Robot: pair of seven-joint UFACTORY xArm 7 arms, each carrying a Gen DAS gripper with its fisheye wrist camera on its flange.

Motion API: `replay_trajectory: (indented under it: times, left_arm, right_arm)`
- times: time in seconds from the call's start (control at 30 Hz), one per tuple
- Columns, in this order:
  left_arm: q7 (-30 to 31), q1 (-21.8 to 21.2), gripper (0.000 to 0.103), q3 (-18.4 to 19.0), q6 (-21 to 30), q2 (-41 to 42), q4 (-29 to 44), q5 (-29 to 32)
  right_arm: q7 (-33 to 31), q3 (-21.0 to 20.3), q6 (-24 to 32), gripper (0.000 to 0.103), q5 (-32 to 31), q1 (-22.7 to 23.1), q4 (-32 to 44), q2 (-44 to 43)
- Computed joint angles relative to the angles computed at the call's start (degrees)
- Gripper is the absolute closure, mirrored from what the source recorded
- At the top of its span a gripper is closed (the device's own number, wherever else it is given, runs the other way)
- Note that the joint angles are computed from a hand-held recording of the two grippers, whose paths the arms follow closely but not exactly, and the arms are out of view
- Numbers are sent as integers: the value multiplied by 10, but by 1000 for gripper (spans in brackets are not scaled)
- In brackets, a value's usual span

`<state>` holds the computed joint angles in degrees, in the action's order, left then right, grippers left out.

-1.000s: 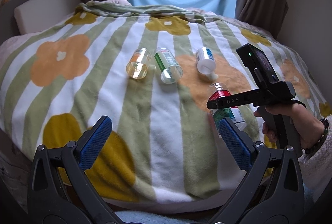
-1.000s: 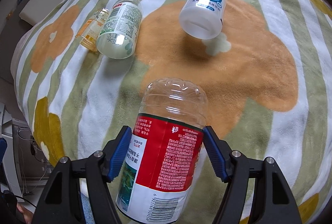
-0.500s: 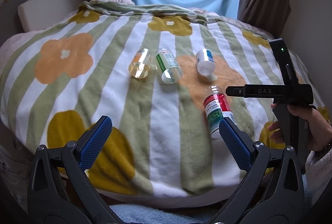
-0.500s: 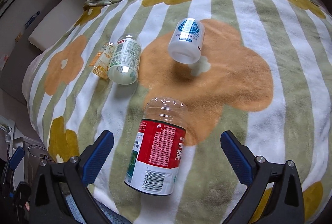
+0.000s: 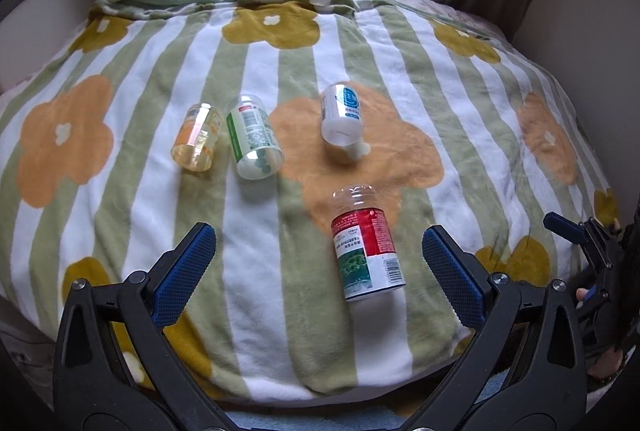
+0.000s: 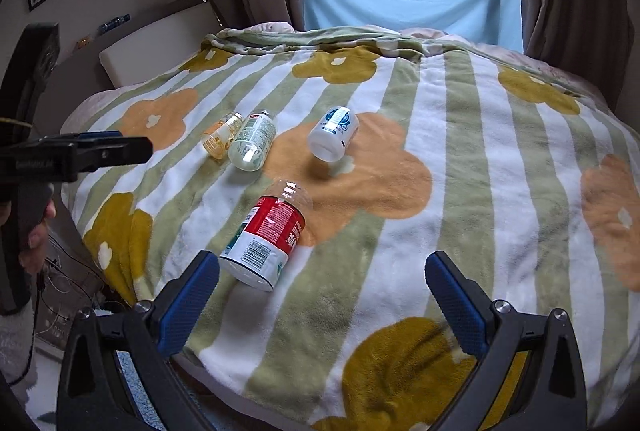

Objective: Flip cup upside down
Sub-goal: 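Lift the red-labelled jar with the right tool and pass it toward the left tool, then grasp the red-labelled jar with the left tool while the right tool releases it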

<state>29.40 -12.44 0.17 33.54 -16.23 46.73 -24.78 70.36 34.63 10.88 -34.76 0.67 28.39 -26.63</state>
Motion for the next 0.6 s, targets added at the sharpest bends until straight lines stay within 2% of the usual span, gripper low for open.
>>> replay_trajectory:
  times: [0.1, 0.17, 0.23, 0.37, 0.47, 0.6]
  left_arm:
    - [-53, 4, 0, -21, 38, 72, 60, 28]
    - [-109, 10, 0, -39, 49, 115, 93, 73]
    - [-141, 11, 0, -47, 68, 156, 126, 89]
    - [-204, 3, 0, -60, 104, 231, 183, 138]
    - [-243, -7, 0, -65, 124, 278, 215, 179]
    - [-270, -15, 1, -68, 143, 322, 242, 199]
  right_arm:
    - [42, 51, -18, 0, -30, -42, -36, -53]
    - [56, 89, -42, 0, -40, -76, -52, -69]
    - [65, 134, -66, 0, -42, -118, -62, -76]
    - [96, 235, -147, 0, -25, -217, -89, -105]
    - [100, 290, -201, 0, 4, -278, -98, -108]
    - [83, 330, -177, 0, 34, -299, -91, -124]
